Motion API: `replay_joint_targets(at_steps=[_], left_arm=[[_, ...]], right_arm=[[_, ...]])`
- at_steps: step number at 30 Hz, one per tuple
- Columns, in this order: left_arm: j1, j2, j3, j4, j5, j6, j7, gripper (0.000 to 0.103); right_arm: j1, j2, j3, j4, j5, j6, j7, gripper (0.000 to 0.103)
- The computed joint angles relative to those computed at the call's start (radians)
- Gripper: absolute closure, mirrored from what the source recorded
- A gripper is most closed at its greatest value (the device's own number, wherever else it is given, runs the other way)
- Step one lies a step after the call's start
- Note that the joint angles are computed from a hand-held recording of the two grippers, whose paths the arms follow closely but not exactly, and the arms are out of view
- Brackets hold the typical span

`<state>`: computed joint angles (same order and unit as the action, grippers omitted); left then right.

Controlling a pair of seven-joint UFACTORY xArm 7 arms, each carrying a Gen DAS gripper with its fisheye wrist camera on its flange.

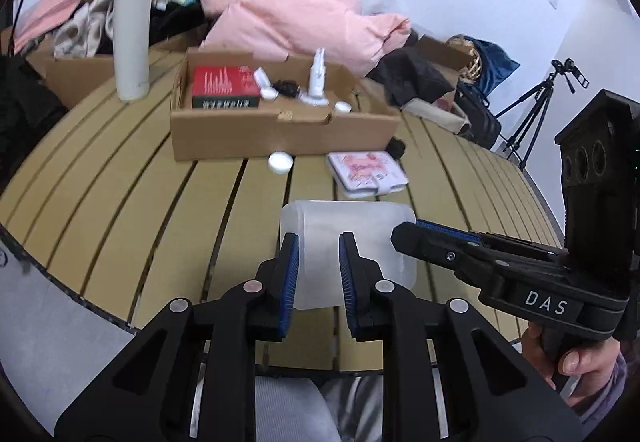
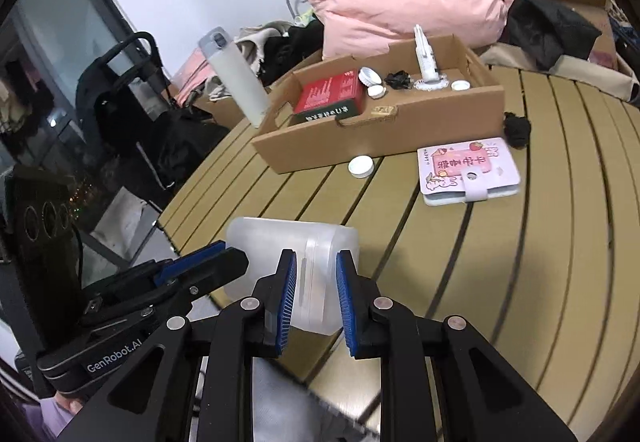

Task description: Organize objects

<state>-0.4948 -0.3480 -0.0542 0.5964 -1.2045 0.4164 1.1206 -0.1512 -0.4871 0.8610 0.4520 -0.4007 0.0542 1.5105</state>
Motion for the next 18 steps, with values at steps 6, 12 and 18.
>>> replay_joint_targets(at_steps=[6,12,18], left_arm=[[0.011,0.005,-0.002,0.059,0.053,0.019,-0.05,0.087],[0.062,0.205,-0.004,0.356,0.169,0.088,-0.145,0.087],[0.14,0.505,-0.061,0.718,0.44,0.137,-0.408,0.087]], right_arm=[[0.075,-0.037,-0.089,0.005,0.0,0.033,-0.037,0.081],[0.076,0.054,-0.242,0.123,-0.045,0.055,-0.221,0.081],[0.215,0.346,-0.52,0.421,0.031,0.155,-0.564,0.081]])
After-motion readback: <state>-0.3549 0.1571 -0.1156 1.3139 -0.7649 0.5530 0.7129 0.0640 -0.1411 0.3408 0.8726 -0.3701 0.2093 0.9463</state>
